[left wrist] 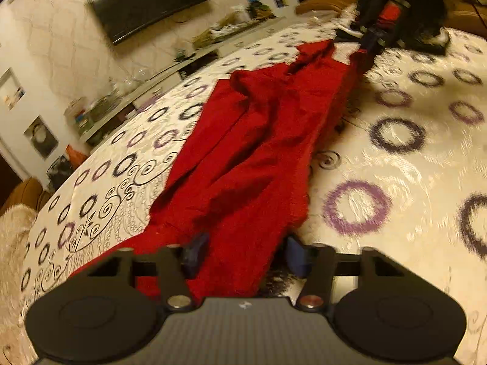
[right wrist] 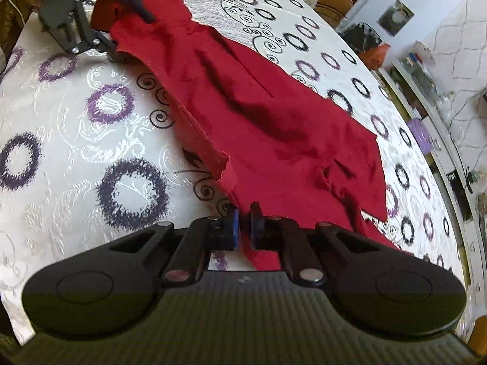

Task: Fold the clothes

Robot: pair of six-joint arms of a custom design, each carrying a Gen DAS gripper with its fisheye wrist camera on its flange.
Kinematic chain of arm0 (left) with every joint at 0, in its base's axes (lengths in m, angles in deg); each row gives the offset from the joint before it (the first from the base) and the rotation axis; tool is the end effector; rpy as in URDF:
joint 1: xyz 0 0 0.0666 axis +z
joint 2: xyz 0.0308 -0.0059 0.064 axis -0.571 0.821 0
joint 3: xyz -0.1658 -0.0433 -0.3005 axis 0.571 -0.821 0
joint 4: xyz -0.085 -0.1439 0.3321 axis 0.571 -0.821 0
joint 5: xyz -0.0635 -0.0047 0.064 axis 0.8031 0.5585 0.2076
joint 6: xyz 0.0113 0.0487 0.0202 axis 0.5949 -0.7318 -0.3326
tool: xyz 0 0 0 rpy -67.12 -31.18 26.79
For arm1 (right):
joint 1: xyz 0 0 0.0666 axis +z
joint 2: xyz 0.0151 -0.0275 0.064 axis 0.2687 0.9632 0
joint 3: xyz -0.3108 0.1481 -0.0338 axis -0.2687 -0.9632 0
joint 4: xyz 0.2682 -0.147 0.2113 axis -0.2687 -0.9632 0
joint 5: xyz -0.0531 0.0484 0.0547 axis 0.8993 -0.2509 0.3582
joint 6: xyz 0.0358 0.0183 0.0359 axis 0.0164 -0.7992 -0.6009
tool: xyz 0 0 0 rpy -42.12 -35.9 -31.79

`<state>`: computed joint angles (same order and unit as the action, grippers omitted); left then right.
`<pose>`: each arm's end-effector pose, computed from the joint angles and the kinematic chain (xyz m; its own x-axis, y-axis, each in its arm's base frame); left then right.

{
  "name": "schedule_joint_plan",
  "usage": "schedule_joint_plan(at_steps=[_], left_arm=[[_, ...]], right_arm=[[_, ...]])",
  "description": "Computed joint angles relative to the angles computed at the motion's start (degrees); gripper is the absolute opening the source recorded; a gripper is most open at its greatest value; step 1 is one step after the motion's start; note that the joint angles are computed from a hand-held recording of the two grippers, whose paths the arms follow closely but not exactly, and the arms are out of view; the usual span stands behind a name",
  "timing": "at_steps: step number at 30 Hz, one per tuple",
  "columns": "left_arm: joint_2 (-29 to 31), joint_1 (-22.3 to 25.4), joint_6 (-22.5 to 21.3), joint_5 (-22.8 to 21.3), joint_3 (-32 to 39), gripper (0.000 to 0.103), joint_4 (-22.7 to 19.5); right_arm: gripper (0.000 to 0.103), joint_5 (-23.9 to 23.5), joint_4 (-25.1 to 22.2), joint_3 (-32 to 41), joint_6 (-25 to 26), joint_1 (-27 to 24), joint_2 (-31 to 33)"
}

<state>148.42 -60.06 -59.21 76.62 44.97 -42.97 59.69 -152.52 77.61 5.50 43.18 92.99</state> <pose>0.3942 -0.1908 0.4647 -0.1846 0.7728 -0.6073 0.7835 0.4887 0.3838 0.3651 0.1835 0.5043 -0.5024 -0.7512 -0.4281 -0.6627 0.6526 -0.3673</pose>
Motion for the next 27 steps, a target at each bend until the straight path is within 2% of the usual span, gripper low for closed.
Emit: schedule_joint_plan(at_steps=[1,3,6,11,13,14,15,18,20,21,23,24,26,27], left_arm=[[0.2,-0.1,-1.1,-0.2,0.1,0.039,-0.6],[0.6,-0.1,-2.3,-0.1,0.4,0.023,-1.4],[1.7,0.2,-2.7,0.2,2.0,0.011,-3.2],[2.5,1.0,-1.3,1.5,3.2,0.008,-4.7],[2.5,1.2,-1.0,1.5,3.1,0.008,-4.8],[2.5,1.3,-0.7,1.7,3.2,0.008,-4.8],[2.6,1.3,-0.5,1.7,3.3,0.008,-4.9],[2.9,1.3,0.2,1.5,3.5,0.008,-4.8],[3.1,1.1,1.1,0.7,3.6,0.012,-4.4],[3.0,0.9,1.8,0.1,3.4,0.016,-3.9],[2.8,0.4,2.8,-1.1,2.9,0.019,-2.9],[2.5,0.3,3.1,-1.3,2.6,0.017,-2.6],[1.9,0.2,4.7,-1.0,2.2,0.006,-2.7],[1.3,0.3,6.1,-0.6,2.0,0.005,-3.0]], right_arm=[[0.009,0.0,-0.2,-0.1,-0.3,-0.2,-0.1],[0.009,-0.2,-0.1,-0.7,-1.1,-0.2,-0.4],[0.009,-0.5,0.2,-1.6,-2.4,-0.1,-0.7],[0.012,0.4,1.6,-4.4,-1.9,1.6,-1.5],[0.023,2.8,2.7,-5.9,-0.3,3.0,-1.7],[0.036,3.7,3.2,-6.5,0.4,3.5,-1.6],[0.041,4.3,3.8,-7.0,1.0,3.9,-1.7],[0.042,5.4,5.8,-8.3,2.6,4.6,-1.9],[0.042,4.7,5.9,-8.2,2.2,4.3,-1.8],[0.034,4.4,5.6,-8.1,1.7,4.1,-1.8],[0.007,4.2,4.8,-7.8,0.5,3.8,-1.6],[0.007,4.6,5.0,-8.2,-0.2,4.0,-2.0],[0.007,5.8,5.5,-8.9,-1.6,4.9,-2.9],[0.007,6.6,5.5,-9.0,-3.3,5.7,-3.6]])
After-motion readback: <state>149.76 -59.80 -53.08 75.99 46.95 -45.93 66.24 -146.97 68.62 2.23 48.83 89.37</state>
